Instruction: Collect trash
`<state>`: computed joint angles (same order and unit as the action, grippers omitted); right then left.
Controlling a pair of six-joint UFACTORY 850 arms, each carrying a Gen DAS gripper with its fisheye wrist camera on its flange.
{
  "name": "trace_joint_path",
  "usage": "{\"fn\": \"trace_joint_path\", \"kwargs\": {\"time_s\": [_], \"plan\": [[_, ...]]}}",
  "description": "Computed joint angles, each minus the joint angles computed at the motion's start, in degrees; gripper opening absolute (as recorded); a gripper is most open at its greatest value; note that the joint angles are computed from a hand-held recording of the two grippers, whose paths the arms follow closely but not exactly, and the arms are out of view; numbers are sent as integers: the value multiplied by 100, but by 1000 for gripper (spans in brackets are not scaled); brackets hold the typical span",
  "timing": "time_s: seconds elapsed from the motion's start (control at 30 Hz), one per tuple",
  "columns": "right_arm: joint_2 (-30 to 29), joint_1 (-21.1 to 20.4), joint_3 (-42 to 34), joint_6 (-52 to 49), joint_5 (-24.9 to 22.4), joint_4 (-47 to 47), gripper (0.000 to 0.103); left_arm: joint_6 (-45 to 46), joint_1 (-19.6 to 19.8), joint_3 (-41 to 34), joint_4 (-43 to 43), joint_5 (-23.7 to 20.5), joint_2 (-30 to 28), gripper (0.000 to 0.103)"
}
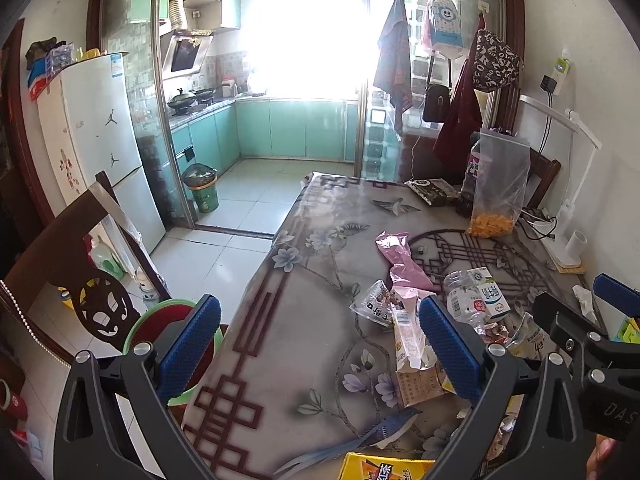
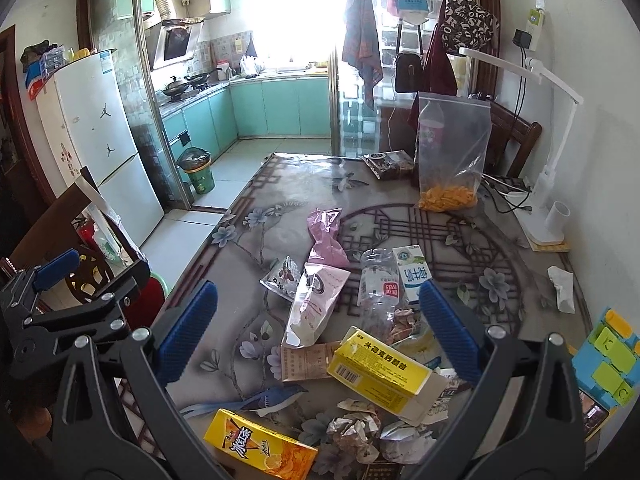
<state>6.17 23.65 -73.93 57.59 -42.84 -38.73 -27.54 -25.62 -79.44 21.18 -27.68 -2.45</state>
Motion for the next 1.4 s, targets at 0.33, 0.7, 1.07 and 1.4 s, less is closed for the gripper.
{"fn": "trace_joint_path", "kwargs": {"time_s": [0.33,0.7,1.07,1.4], "plan": [[-14,-50,-36,2,-126,-56,100,-119,5,-91,-20,-134,-94,95],[-42,-45,-75,-34,-153,-38,100,-179,14,-97,75,-206,-130,95],[-121,-65,-100,-105,-143,79,100,-184,23,-104,220,-229,-169,95],[-130,-66,-89,-112,-140,69,100,533,84,-150,-497,-140,-210,95]]}}
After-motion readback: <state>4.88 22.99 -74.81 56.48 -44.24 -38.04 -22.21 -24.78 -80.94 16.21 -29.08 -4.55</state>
